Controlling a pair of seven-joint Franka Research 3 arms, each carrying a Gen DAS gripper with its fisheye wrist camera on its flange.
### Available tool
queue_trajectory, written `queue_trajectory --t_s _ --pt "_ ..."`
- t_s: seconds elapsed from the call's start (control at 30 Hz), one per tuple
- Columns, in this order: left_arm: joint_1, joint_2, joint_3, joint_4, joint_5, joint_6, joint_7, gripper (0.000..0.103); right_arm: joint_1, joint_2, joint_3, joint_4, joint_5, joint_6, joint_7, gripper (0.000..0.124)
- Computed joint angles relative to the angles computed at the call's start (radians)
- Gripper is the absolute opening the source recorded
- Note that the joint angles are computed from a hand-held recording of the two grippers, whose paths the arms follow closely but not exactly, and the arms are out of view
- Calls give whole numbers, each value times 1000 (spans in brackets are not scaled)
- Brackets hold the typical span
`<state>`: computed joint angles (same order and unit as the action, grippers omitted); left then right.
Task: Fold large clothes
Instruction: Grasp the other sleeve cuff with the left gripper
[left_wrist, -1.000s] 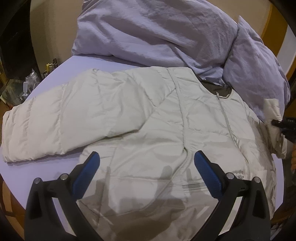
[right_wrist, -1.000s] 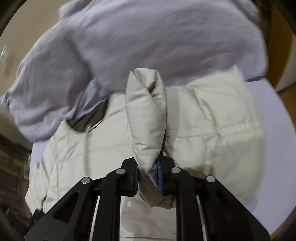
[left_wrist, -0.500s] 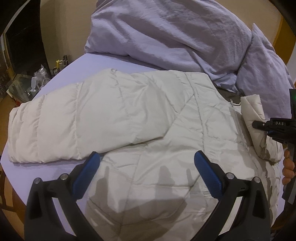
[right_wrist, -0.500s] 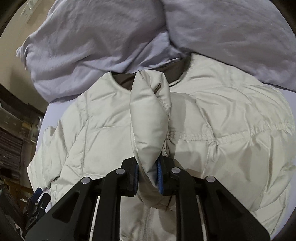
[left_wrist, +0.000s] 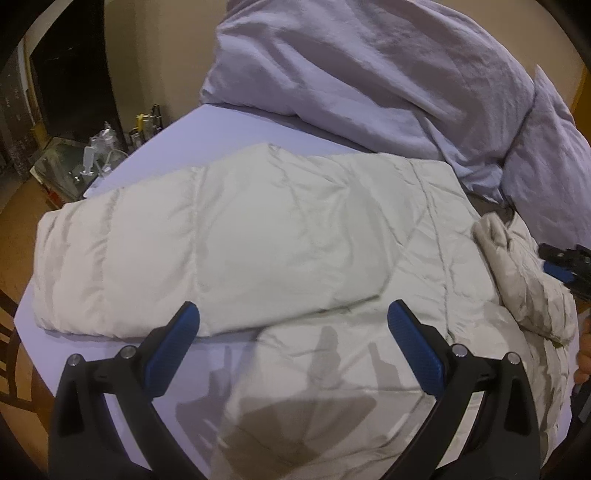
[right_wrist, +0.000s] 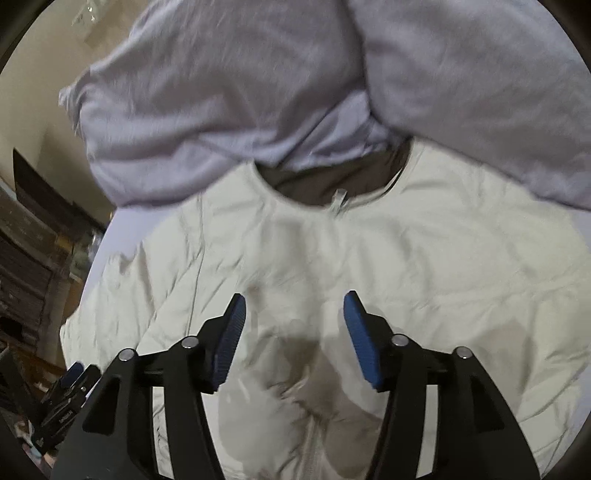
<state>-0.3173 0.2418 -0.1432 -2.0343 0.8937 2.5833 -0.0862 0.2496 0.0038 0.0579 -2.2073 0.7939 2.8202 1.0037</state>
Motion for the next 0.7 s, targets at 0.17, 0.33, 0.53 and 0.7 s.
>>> queue_trajectory --t_s 0.17,0.33,0.53,0.7 --pt "15 -25 9 -30 6 -4 -27 101 -4 55 -8 8 -230 45 199 58" --pt "38 -53 9 -67 6 -13 -52 101 34 99 -19 -3 -493 106 380 67" --pt "66 -96 4 -123 10 -26 -88 101 132 149 -126 -12 -901 166 710 75" --pt "101 -145 2 -184 2 -39 -115 101 58 145 -51 25 -828 78 623 76"
